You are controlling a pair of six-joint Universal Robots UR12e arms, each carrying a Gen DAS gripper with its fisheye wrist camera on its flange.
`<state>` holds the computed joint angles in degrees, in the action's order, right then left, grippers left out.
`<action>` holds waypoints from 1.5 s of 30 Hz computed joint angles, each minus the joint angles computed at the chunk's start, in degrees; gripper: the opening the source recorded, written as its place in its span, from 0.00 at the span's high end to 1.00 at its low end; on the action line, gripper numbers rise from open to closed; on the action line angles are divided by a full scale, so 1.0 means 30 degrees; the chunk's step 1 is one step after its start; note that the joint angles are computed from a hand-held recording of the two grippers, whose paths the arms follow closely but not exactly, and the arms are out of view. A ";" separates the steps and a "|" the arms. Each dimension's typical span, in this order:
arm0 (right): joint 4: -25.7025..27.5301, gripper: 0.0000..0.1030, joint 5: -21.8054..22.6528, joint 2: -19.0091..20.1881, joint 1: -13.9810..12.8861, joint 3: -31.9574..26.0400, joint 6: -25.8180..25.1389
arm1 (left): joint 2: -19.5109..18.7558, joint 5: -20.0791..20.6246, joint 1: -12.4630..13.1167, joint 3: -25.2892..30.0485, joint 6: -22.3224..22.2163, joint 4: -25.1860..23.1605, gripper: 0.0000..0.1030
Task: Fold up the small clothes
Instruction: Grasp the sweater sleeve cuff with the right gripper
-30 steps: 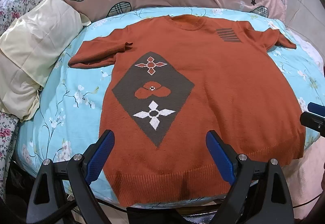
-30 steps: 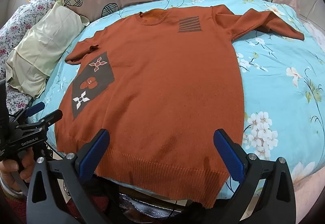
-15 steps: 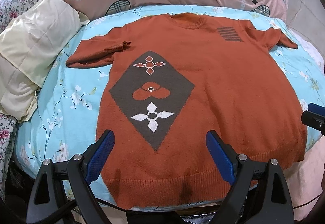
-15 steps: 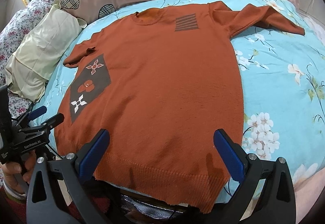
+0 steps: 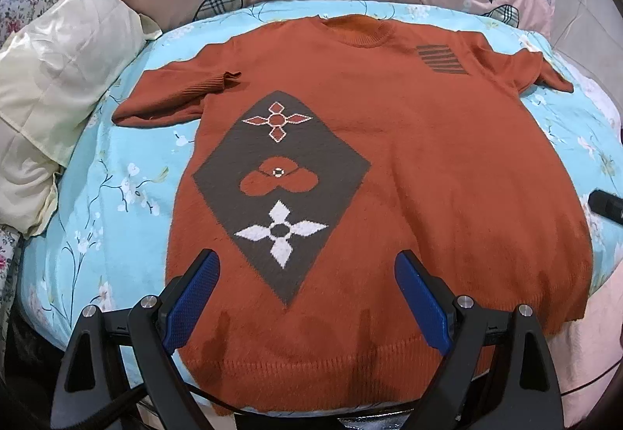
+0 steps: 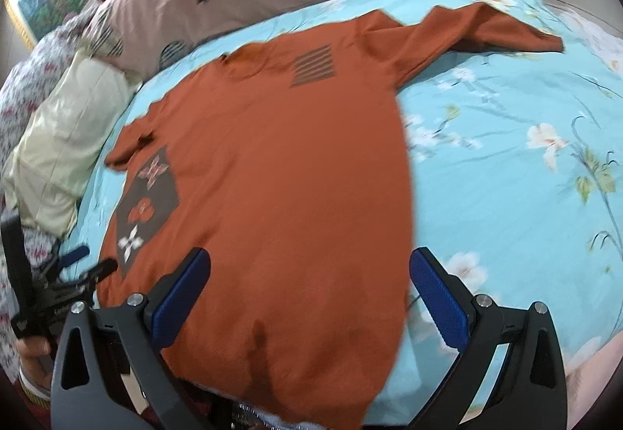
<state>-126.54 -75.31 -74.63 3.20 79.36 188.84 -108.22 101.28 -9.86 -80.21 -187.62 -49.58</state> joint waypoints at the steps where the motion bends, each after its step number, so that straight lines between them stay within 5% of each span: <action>1: -0.0172 0.01 0.0062 0.0061 -0.0178 -0.0029 0.0284 | -0.0102 -0.0046 0.0011 0.0122 -0.0007 -0.0099 0.11; 4: -0.0563 0.02 -0.0163 0.0375 -0.0826 -0.0381 0.1409 | -0.0317 -0.0175 0.0018 0.0365 -0.0006 -0.0260 0.11; 8: -0.1485 0.17 -0.0220 0.1214 -0.1943 -0.1455 0.3334 | -0.0708 -0.0530 0.0033 0.0890 0.0045 -0.0778 0.11; 12: -0.2277 0.34 -0.1002 0.2667 -0.2961 -0.3432 0.5651 | -0.1146 -0.0762 0.0011 0.1428 0.0020 -0.1070 0.11; 15: -0.2127 0.37 -0.1881 0.4111 -0.3515 -0.5534 0.7225 | -0.1344 -0.1155 -0.0007 0.1680 -0.0083 -0.1291 0.11; 22: 0.0427 0.35 -0.0745 0.7612 -0.4299 -1.0931 0.9952 | -0.2081 -0.1225 -0.0133 0.2508 0.0078 -0.2399 0.11; 29: 0.5029 0.32 -0.1162 1.0471 -0.4834 -1.5630 1.2574 | -0.2852 -0.1828 -0.0300 0.3368 0.0301 -0.3099 0.11; 31: 0.4979 0.33 -0.1085 1.0720 -0.4908 -1.5770 1.2664 | -0.2962 -0.2041 -0.0318 0.3479 0.0412 -0.3118 0.11; 33: 0.4536 0.72 -0.1941 1.0671 -0.4811 -1.5639 1.2308 | -0.3041 -0.2171 -0.0321 0.3518 0.0450 -0.3047 0.11; 35: 0.3304 0.96 -0.1771 1.0317 -0.4772 -1.4875 1.1591 | -0.3137 -0.2244 -0.0301 0.3593 0.0427 -0.3102 0.11; 42: 0.0773 1.00 -0.1524 0.9793 -0.3729 -1.4477 0.6238 | -0.3083 -0.2592 -0.0100 0.3464 0.0186 -0.2936 0.11; 45: 0.2162 0.99 -0.2438 1.0028 -0.3455 -1.5437 0.7308 | -0.2974 -0.2727 -0.0025 0.3347 0.0155 -0.2754 0.11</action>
